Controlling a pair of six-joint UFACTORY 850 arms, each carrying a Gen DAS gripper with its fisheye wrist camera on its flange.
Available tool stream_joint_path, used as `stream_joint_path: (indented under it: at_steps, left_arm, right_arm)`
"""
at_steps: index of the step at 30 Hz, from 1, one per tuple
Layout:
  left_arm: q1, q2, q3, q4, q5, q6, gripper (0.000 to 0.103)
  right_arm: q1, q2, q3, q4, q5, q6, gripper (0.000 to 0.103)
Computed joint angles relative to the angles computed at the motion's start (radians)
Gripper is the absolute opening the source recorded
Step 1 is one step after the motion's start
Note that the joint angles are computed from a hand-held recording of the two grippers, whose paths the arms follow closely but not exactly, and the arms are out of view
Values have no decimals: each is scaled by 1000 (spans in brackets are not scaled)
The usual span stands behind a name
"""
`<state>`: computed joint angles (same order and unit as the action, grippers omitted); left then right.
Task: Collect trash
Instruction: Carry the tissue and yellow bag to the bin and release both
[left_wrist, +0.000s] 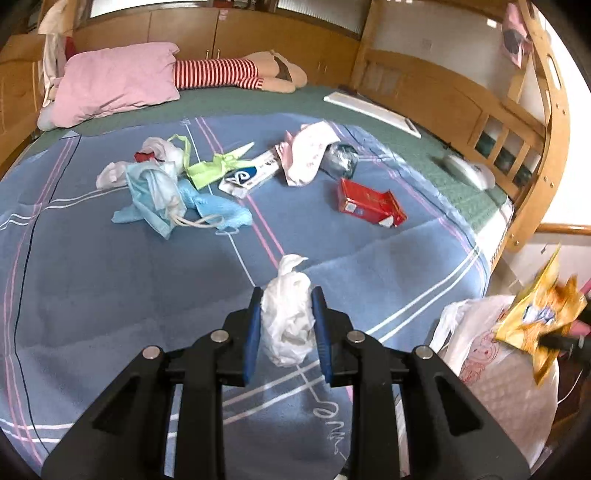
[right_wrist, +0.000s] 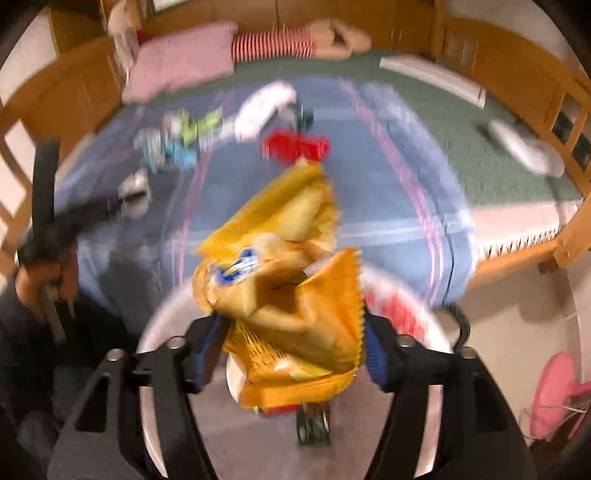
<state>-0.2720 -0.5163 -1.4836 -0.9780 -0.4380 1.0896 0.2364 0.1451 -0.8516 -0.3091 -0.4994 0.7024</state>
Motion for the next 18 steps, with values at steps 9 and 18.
stream_joint_path:
  at_steps: [9, 18]
  left_arm:
    - [14, 58, 79, -253, -167, 295, 27]
    - [-11, 105, 168, -300, -688, 590, 30]
  right_arm:
    - [-67, 113, 116, -29, 109, 250, 81]
    - [-123, 171, 154, -132, 203, 468, 81]
